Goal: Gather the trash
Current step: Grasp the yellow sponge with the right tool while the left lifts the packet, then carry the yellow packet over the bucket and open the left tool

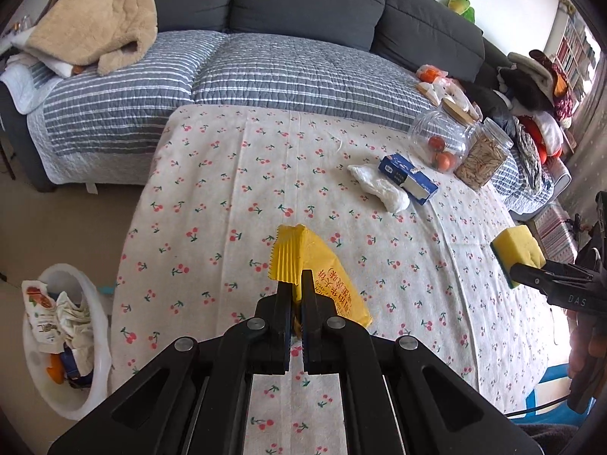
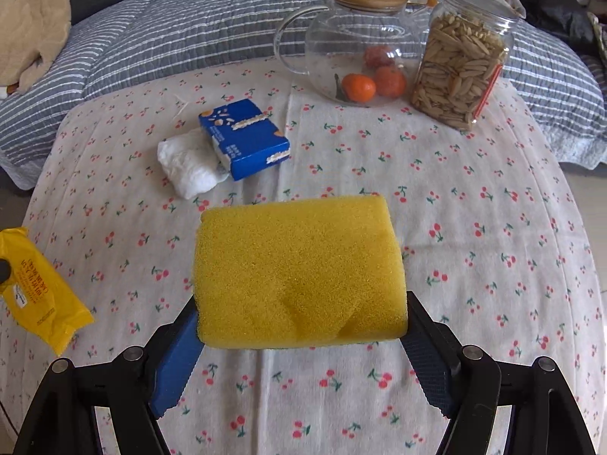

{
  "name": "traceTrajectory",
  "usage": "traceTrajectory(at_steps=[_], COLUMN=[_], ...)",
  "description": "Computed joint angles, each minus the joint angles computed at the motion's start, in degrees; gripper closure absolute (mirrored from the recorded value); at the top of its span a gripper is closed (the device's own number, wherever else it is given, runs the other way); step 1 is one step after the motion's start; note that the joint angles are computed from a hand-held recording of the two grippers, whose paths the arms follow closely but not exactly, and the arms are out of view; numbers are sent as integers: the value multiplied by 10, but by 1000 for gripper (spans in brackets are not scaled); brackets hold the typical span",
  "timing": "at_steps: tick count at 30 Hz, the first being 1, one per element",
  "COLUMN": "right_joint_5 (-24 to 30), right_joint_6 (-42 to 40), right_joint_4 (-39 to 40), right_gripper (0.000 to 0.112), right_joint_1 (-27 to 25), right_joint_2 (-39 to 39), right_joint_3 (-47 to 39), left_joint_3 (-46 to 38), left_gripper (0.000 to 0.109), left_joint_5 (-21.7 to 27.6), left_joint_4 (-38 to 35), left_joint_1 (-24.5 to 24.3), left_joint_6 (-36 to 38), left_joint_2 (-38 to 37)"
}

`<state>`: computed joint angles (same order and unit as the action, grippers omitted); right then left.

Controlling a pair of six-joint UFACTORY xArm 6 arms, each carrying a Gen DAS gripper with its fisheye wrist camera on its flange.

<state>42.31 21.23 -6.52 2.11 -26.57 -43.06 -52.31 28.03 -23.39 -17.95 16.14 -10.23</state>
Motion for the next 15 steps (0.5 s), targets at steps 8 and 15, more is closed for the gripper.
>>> traceTrajectory(at_steps=[8, 15], right_joint_5=[24, 4], right_joint_6=[35, 58], right_joint_4=[3, 34], right_gripper=[30, 30], right_joint_1=[73, 120], right_joint_2=[-60, -59], right_joint_3=[28, 49], left_joint_3=[45, 60], left_gripper=[105, 105], left_joint_5=[16, 25], left_joint_4=[-27, -38], left_joint_1=[61, 118], left_joint_6=[56, 86], left_joint_2=[-60, -80])
